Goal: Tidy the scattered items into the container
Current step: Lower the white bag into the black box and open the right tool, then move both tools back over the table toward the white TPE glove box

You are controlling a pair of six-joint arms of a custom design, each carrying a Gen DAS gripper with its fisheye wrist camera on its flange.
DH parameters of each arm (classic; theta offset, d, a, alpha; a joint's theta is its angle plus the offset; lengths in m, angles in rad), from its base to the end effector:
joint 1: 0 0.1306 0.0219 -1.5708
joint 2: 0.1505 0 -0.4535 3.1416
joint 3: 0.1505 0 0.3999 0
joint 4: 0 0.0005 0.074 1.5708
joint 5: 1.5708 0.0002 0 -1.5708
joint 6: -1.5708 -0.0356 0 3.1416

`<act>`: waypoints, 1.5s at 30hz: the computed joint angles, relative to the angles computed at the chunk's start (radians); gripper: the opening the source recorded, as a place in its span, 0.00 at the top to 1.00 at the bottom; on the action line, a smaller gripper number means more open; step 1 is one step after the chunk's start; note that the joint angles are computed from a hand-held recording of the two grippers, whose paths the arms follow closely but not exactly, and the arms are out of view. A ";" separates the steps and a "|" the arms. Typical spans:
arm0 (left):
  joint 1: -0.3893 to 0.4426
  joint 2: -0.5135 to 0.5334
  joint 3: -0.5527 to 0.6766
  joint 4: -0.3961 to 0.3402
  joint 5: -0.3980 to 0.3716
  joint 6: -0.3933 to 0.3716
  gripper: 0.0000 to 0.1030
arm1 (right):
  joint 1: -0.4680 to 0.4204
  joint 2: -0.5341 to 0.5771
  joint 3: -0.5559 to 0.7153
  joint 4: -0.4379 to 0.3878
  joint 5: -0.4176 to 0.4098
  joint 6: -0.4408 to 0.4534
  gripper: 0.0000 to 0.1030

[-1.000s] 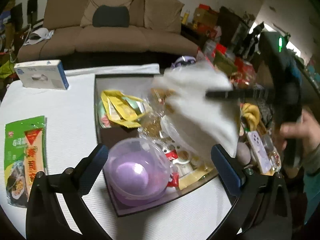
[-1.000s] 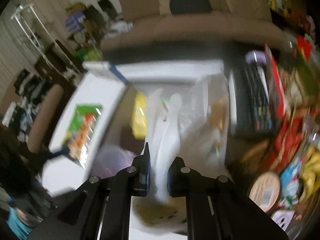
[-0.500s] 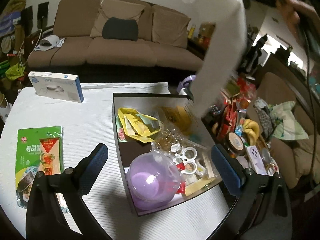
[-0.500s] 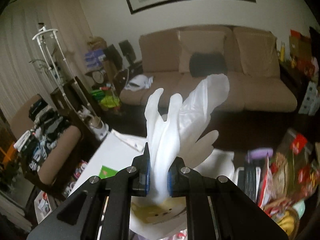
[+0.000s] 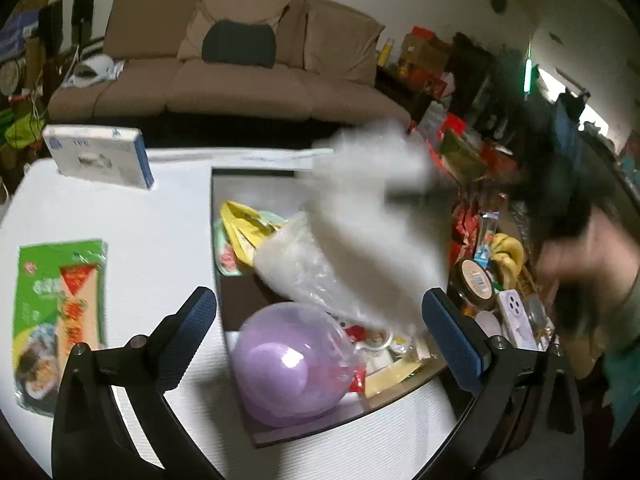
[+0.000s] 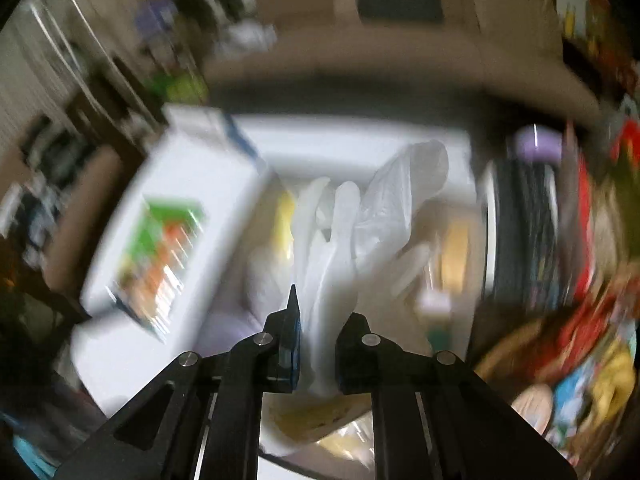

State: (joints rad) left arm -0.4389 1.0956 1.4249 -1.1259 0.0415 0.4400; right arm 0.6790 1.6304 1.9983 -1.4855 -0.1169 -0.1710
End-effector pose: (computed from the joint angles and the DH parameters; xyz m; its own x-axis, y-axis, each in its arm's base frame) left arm 0.2998 -0.1429 0.6112 -0.7776 -0.1051 -0.6199 0.1322 0.9366 -0.3246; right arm 0.4159 0.3403 0.6195 -0.8023 -0.4303 -0.4136 -0.5347 0.8261 0.1778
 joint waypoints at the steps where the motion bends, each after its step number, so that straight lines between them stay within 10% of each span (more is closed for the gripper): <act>1: -0.008 0.008 -0.002 -0.003 -0.005 0.008 0.00 | -0.003 -0.026 -0.073 0.020 0.000 0.001 0.89; 8: -0.055 0.035 -0.012 -0.021 -0.038 0.032 0.00 | -0.027 -0.100 -0.252 0.077 0.029 0.008 0.82; 18: -0.056 0.026 -0.005 -0.032 -0.039 0.006 0.00 | -0.065 -0.152 -0.253 0.252 0.083 0.023 0.19; 24: -0.013 0.023 -0.018 -0.002 0.017 -0.017 0.00 | -0.147 -0.055 -0.174 0.308 -0.039 -0.124 0.19; 33: 0.023 0.020 -0.050 0.034 0.051 -0.080 0.00 | -0.107 0.058 -0.106 0.220 0.034 -0.034 0.20; 35: 0.029 0.022 -0.057 0.042 0.055 -0.076 0.00 | -0.104 0.069 -0.117 0.201 0.043 -0.030 0.39; 36: 0.030 0.023 -0.060 0.041 0.056 -0.074 0.00 | -0.107 0.067 -0.127 0.203 0.032 -0.041 0.68; 40: 0.032 0.015 -0.073 0.044 0.057 -0.067 0.00 | -0.121 0.017 -0.182 0.282 -0.011 -0.070 0.89; 45: 0.042 0.002 -0.084 0.056 0.072 -0.036 0.00 | -0.106 -0.041 -0.177 0.344 -0.084 -0.062 0.90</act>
State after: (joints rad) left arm -0.3966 1.0978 1.3412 -1.0702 0.1137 0.4043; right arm 0.5732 1.5890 1.8215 -1.1420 -0.2006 -0.2335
